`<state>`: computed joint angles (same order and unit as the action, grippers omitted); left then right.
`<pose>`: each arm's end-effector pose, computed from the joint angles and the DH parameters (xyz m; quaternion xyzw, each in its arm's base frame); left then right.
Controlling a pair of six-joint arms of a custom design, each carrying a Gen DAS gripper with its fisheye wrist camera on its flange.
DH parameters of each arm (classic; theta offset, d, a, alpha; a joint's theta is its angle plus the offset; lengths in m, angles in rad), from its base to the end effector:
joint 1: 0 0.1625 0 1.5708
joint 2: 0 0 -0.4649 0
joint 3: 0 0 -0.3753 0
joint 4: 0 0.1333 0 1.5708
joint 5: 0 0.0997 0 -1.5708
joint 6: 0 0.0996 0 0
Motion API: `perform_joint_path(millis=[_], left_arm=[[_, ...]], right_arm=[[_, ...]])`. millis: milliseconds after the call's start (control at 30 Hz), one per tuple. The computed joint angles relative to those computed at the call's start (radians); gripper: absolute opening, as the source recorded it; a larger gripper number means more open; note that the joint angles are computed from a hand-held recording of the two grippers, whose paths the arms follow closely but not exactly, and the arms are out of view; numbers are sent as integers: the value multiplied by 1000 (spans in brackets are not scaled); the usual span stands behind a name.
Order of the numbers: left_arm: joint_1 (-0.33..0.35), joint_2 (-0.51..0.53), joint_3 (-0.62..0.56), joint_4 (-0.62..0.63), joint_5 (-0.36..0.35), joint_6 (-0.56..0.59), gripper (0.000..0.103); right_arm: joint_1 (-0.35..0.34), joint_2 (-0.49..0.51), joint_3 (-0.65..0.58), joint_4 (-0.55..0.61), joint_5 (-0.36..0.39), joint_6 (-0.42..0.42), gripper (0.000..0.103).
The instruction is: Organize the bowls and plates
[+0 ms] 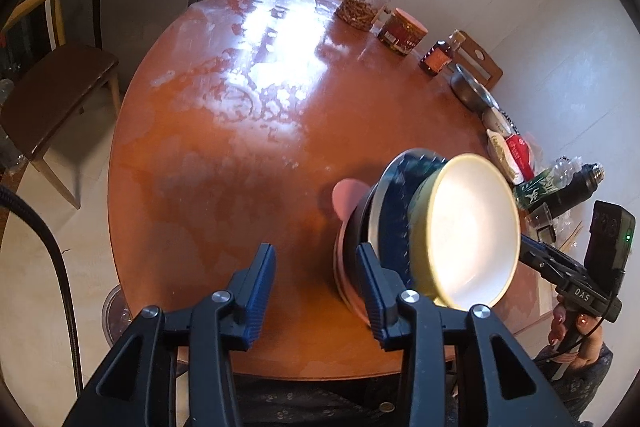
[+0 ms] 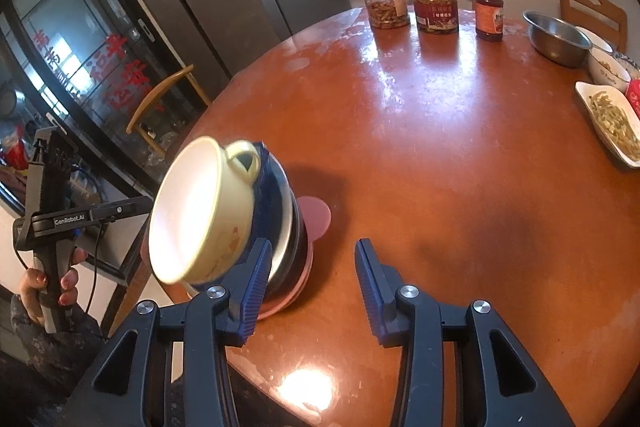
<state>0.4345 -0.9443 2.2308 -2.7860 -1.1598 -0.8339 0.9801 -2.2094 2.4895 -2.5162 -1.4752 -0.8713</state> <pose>-0.3542 -0.3552 0.0807 0.1546 0.9661 -0.1506 0.1418 -0.0057 -0.2649 0.4156 0.1475 -0.9326 0.2730 0.1841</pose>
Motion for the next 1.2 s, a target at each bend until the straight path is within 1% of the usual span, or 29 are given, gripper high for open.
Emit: perform_joint_path(millis=[133,300,467,733,867,1200], left_arm=[[13,19,15,-18,-30,5,42],[18,28,29,-25,-39,-2,42],[10,32,33,-24,-40,10,42],[13,43,36,-54,-65,37,42],[13,45,38,-65,-63,41,42],[15,62,23,-56,-62,57,42]], right_arm=[[-18,5,19,5,-15,-22,45],[-38,21,35,10,-19,-43,45],[-41,36,43,-9,-25,-41,45],[-62,38,56,-11,-21,-52,45],[-50,44,60,-20,-29,-49,45],[5,105,81,-110,-94,-1,45]])
